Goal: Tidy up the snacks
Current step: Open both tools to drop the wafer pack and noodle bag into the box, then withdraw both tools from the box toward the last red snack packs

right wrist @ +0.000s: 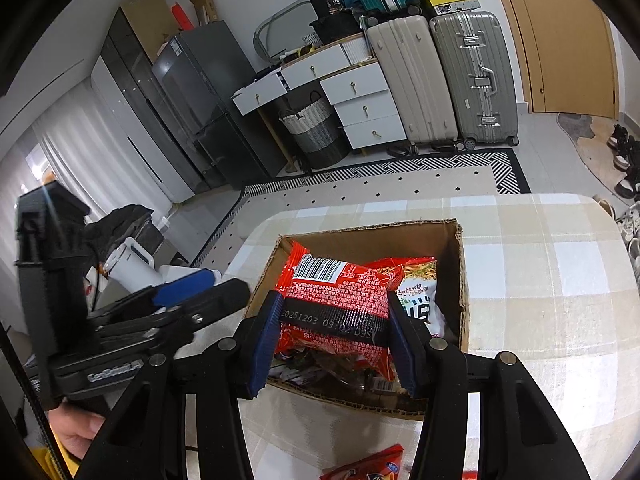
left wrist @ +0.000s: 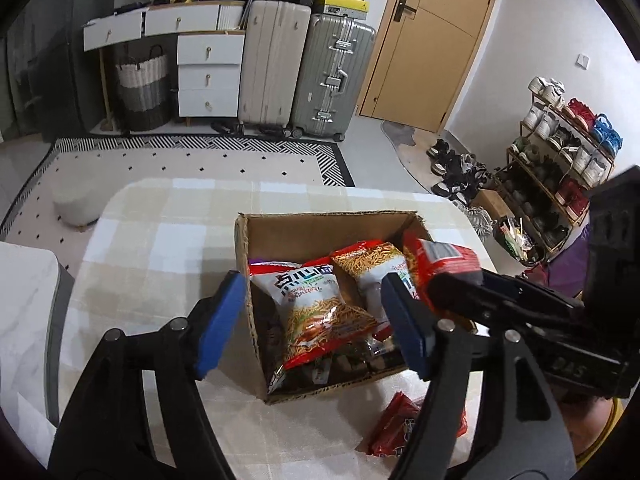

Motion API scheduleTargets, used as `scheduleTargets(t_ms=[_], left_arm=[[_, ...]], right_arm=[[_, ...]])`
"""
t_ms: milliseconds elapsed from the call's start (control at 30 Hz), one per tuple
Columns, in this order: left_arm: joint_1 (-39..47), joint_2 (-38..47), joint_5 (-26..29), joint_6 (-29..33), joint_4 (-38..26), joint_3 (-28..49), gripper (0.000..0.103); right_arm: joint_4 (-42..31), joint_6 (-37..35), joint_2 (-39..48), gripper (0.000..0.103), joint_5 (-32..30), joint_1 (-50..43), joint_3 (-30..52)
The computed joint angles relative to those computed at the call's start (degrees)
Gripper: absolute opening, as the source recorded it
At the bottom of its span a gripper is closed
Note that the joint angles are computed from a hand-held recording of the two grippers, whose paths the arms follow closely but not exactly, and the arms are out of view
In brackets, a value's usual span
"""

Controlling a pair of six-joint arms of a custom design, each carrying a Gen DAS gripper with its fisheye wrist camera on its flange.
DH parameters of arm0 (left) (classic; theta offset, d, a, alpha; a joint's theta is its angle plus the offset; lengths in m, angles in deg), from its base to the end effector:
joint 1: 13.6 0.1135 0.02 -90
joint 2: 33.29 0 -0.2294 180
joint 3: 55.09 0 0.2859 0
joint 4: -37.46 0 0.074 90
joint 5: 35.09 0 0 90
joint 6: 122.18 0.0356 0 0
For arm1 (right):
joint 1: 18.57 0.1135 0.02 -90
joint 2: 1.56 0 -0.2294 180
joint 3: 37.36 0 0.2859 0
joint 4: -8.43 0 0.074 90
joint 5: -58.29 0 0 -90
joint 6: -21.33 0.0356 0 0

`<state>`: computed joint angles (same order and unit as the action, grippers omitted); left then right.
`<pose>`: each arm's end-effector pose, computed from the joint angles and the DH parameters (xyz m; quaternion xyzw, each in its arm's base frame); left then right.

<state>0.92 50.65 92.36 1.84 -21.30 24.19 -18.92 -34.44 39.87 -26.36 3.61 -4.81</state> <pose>0.3215 0.0609 0.2269 0.2288 0.8959 -0.1953 0.3269 0.2038 0.0795 0.1565 0.1145 0.8838 0.1768 0.4177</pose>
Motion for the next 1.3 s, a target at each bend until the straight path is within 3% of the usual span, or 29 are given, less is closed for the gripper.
scheduleTargets(t_ms=[467,767,1033,1167,1300], left_arm=[[10.7,-5.3,4.8,11.1,-11.5,-0.2,0.075],[14.2,-6.4,5.1,14.7,-16.9,0.8,0.078],[19.4,-9.6,6.5,19.7,-22.9,0.9,0.078],[22.7,-12.7,7.6,24.1,-27.1,0.7,0.078],[28.4,-15.0,9.7,32.7,-35.2,1.5,0.080]], right_arm=[[1.9,-0.9,9.0,0.051,4.8,3.1,4.3],[1.6,-0.3,12.1,0.052,8.5,5.0,5.9],[-5.2,2.9,-0.3,0.053,12.1,7.6,3.3],[-11.3,6.2,-7.8,0.057,18.1,14.0,2.9],[-18.7,10.4,-14.9,0.064,27.0,23.2,3.5]])
